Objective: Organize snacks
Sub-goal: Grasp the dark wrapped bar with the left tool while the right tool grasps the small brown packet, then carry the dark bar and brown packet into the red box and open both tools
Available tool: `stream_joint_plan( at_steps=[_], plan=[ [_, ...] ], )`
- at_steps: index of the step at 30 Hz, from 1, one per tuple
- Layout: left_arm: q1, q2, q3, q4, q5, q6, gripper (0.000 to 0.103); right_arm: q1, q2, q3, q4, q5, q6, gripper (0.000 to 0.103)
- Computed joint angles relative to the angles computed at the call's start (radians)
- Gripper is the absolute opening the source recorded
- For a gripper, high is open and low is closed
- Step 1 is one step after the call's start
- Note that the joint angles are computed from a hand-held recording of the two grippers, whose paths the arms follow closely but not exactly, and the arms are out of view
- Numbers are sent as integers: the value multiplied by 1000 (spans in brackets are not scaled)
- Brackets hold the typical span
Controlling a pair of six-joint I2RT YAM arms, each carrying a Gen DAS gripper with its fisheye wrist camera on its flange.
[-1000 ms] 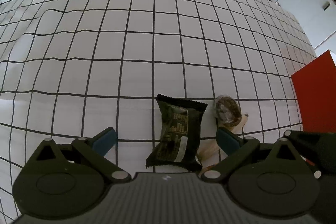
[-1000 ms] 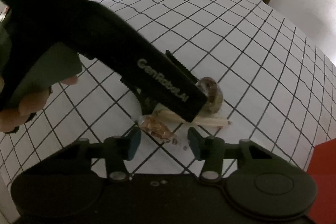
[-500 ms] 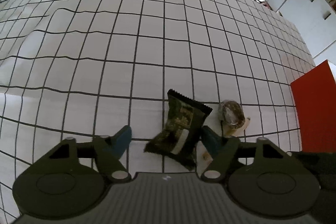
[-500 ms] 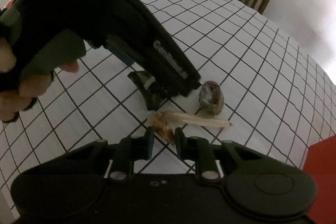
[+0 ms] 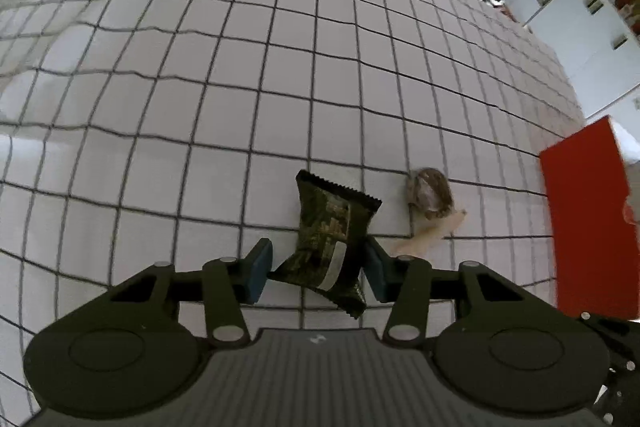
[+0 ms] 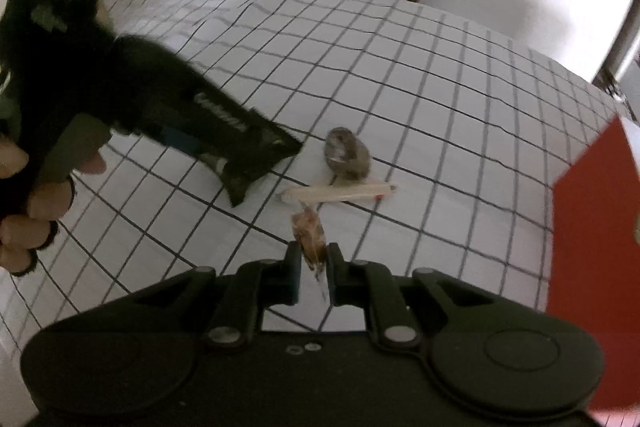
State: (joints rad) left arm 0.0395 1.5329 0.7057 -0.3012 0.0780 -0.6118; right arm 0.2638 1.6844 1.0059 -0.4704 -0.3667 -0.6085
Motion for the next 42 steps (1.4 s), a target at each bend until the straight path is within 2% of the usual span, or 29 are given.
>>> stream_joint_plan(
  at_steps=[12,22,30,42],
  plan=[
    [-12,-141,-82,-49,32,-69,46,-138,-122,-42,-67,-16,40,11],
    [-95,-328,-141,-122,43,-185,46,-281,-201,-5,-204,-78,12,11],
    [-252,-393,-78,-195,-13,-297,46,-415,-208,66,-302,-129,-34,11],
    [-501,-265,155,-226,-152,-427,46,-610,-108,235,-389,-223,-86,11]
  ],
)
